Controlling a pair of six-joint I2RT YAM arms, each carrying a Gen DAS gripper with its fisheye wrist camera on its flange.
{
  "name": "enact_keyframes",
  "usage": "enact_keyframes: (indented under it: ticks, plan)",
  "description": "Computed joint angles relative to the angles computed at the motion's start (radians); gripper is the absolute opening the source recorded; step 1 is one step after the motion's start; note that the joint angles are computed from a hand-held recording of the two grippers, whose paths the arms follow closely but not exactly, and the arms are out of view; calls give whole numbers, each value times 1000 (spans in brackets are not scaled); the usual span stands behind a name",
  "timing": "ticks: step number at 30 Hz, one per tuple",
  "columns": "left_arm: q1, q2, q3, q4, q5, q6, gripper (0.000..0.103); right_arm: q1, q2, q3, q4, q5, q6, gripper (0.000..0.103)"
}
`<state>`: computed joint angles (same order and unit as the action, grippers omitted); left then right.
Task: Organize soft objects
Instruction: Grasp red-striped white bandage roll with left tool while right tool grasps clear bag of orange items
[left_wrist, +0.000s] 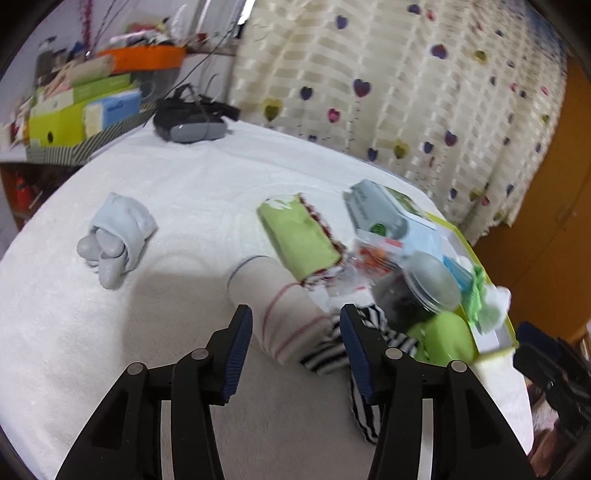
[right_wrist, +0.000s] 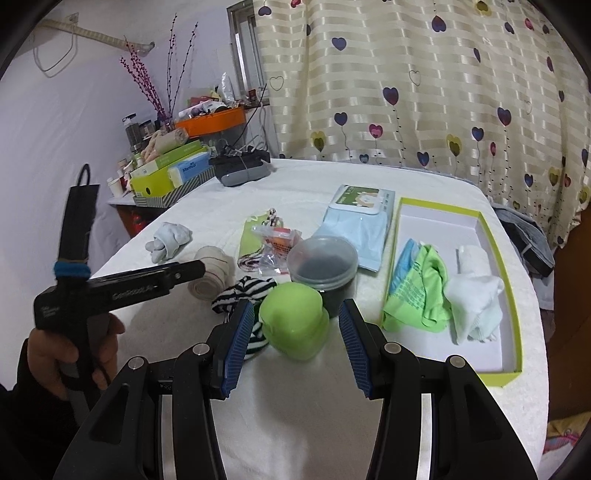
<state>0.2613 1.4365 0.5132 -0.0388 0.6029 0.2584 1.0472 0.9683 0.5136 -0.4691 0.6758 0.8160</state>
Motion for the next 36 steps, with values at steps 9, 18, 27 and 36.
enact_keyframes:
  ticks: [9, 18, 27, 36]
  plan:
    - [-71, 156, 78, 59, -55, -130, 55, -110, 63, 18, 100, -85, -128, 49]
    - [-68, 185, 94, 71, -47, -114, 51, -267, 282, 149, 221, -210, -395, 49]
    - [-14, 181, 103, 57, 18, -97, 45, -373, 517, 298, 237, -307, -604, 49]
    - [0, 217, 125, 64, 50, -89, 45, -419, 686, 461, 131, -340, -738, 49]
